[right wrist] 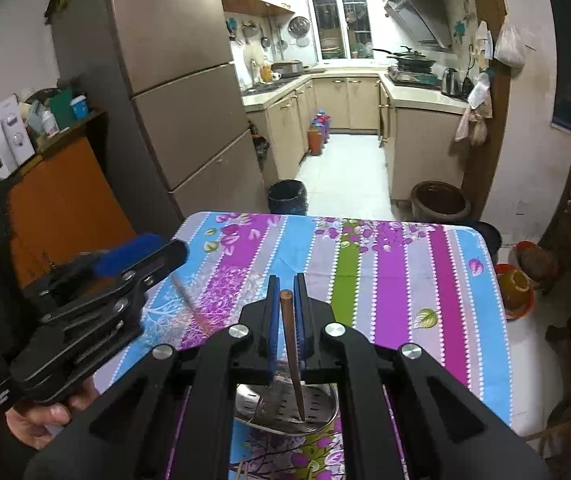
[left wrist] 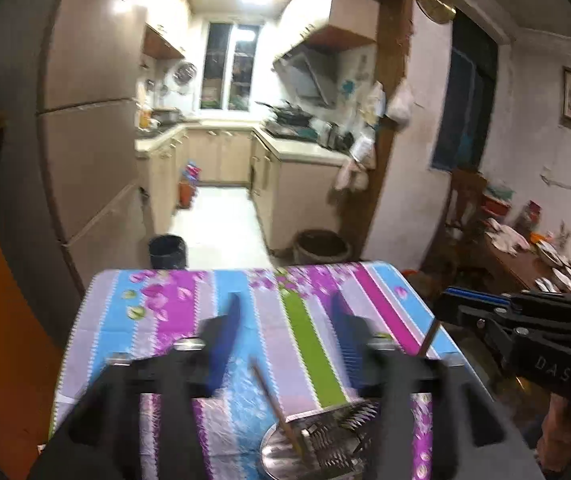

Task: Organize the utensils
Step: 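Open the right tool to drop its chopstick into the holder while the left tool releases its own, then move both open tools back over the remaining chopsticks on the cloth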

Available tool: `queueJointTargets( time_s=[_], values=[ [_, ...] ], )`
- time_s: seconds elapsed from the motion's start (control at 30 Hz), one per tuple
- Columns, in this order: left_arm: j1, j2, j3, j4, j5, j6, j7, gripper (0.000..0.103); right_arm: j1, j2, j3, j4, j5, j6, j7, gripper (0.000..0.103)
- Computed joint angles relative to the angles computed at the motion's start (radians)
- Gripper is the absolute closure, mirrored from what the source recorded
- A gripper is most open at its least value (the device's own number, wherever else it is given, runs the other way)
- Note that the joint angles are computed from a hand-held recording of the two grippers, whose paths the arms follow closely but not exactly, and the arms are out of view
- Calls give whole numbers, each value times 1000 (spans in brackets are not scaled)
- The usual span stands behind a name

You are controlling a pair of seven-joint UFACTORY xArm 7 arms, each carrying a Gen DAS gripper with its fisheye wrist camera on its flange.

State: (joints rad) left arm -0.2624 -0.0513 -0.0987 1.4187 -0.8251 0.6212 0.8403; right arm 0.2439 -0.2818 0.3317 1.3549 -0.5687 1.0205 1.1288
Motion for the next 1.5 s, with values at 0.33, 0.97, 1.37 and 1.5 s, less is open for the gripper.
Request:
queueJointTargets(
  time_s=[0.33,0.97,1.37,1.5],
  values=[
    [-6,-82,33,-72,-75,-60,106,50,-31,-52,6,-16,-43,6,28,84],
    [-131,-378,179,-426,-148,-139,337,50,-30,-311,83,-293,95,-21,-6,84],
    [-126,-696,317,-767,-46,2,435,50,24,-575,187,-539,267,-46,22,81],
    [-109,-787,335,-865,15,-4,455,50,51,-620,254,-593,312,-47,73,81]
  ],
)
